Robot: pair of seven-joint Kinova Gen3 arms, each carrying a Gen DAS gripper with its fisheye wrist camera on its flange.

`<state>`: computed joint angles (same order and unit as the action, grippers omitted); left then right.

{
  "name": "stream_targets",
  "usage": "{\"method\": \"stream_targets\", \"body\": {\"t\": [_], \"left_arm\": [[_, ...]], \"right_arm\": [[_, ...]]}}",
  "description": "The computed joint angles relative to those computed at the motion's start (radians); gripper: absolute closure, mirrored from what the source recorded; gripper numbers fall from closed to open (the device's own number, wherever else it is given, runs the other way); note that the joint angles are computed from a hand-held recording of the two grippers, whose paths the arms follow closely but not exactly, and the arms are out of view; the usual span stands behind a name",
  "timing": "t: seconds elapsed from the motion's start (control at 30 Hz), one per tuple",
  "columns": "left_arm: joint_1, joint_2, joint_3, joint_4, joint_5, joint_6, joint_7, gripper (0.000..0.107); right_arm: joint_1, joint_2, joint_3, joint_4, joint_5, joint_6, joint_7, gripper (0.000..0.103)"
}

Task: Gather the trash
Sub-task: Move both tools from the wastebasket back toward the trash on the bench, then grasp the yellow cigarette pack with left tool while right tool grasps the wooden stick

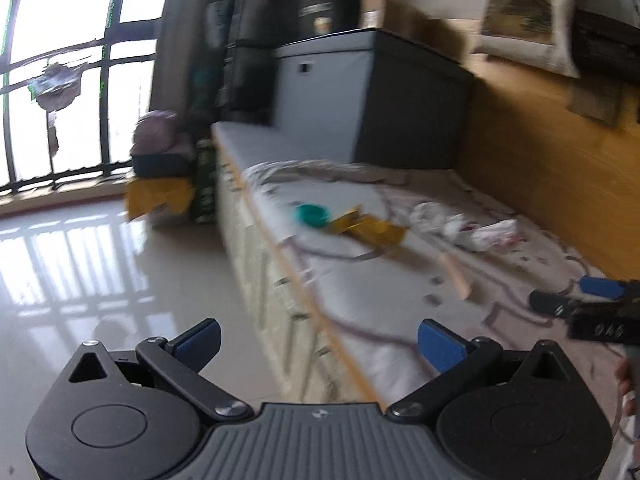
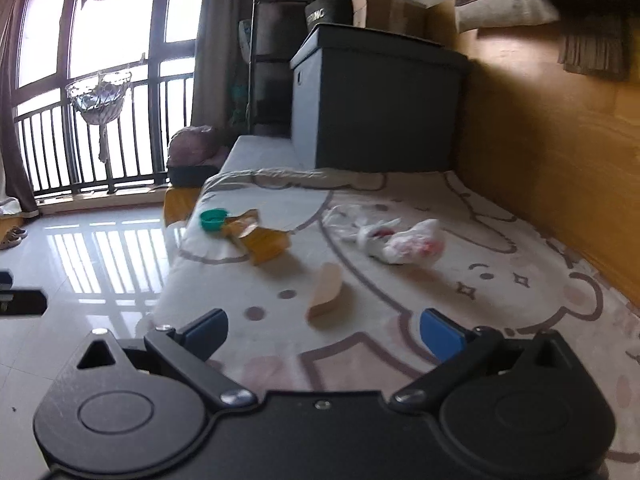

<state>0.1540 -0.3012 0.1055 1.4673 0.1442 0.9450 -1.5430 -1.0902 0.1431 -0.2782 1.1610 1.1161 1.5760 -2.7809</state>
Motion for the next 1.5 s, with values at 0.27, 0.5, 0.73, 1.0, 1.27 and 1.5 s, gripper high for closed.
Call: {"method": "stream_targets", "body": {"t": [0.27,0.5,0.73,1.0,1.27,1.5], "left_arm": [[0.089,0.132,0.009,0.010,0.084,-0.185,-0.131,0.004],[0.102,0.237,-0.012,0.003,0.194,-0.310,-0.352,0.004],[0.060,0.344,0.013,-0.069,0.237,-0.349,-0.530,0.004],[0.027,0.484,0.064,-0.211,0.191,-0.303,-0.628,0.004],[0.068,0.582,0.069,-0.337,0.118,-0.232,-0.648,0.004],[0.105,0.637,0.047,-0.437,0.013,-0.166,-0.540,0.004]], "right_arm": [[0.066,0.027,0.050,0.029,-0.001,-0.007,-0.076,0.000],[0.164,0.042,0.088,0.007,-0.102,-0.182,-0.093,0.000],[0.228,0.080,0.122,-0.015,-0.240,-0.286,-0.046,0.016],[0.246,0.095,0.150,-0.007,-0.273,-0.356,0.035,0.024],[0.244,0.092,0.164,0.004,-0.278,-0.388,0.060,0.041],[0.249,0.072,0.159,0.037,-0.265,-0.416,0.012,0.077]]}}
